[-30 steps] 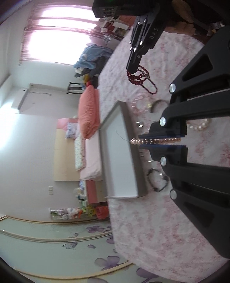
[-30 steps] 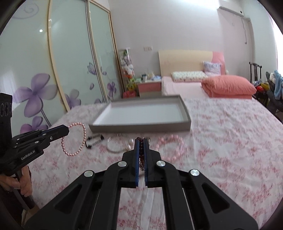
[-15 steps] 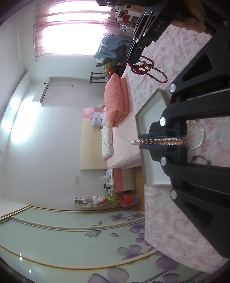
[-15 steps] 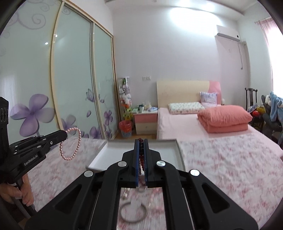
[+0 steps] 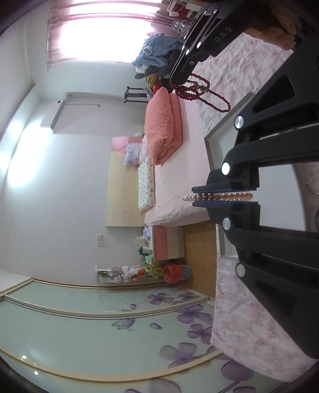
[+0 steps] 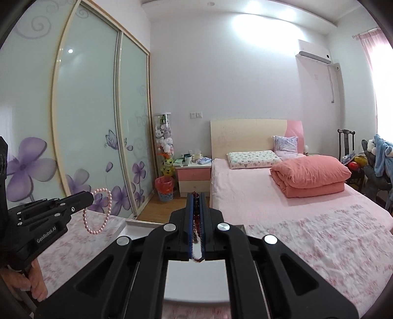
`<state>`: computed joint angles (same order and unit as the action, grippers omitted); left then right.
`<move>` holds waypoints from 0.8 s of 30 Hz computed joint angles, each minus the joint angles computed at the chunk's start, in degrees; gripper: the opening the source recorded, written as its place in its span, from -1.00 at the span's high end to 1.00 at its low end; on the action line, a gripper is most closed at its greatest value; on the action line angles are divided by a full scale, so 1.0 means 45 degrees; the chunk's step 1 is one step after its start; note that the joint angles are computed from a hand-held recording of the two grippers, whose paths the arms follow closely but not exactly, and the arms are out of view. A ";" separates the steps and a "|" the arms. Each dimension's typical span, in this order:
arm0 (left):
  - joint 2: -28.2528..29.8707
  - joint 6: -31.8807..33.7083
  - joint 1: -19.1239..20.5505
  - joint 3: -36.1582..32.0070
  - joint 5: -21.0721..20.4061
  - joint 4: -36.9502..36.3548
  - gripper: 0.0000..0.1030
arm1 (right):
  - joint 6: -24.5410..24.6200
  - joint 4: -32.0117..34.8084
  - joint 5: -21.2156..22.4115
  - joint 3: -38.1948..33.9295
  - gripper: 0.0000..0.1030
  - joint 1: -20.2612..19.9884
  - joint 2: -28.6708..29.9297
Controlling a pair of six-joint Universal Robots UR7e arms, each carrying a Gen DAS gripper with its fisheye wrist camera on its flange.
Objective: Organize jewelry
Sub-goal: 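Carry both bracelets into the grey tray and open both grippers to release them, then grasp the black beaded bracelet with the left gripper while the right gripper moves to the pink crystal bracelet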
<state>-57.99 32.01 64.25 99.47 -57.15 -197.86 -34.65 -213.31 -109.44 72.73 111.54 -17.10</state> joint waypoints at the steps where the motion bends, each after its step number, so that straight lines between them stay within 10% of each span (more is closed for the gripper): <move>1: 0.0278 -0.0052 0.0155 -0.0417 -0.0044 0.0243 0.88 | 0.0096 0.0410 0.0009 -0.0453 0.90 -0.0083 0.0212; 17: 0.2369 -0.1832 0.1651 -0.3515 0.0077 0.3813 0.87 | 0.2249 0.5683 -0.1029 -0.4062 0.90 -0.0783 0.1825; 24: 0.2312 -0.2661 0.1877 -0.3750 -0.0109 0.4870 0.50 | 0.2422 0.5930 -0.1243 -0.4085 0.23 -0.0802 0.1828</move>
<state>-47.59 20.04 72.70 82.59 -57.64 -175.94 -23.75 -186.63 -115.03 54.35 107.93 -8.87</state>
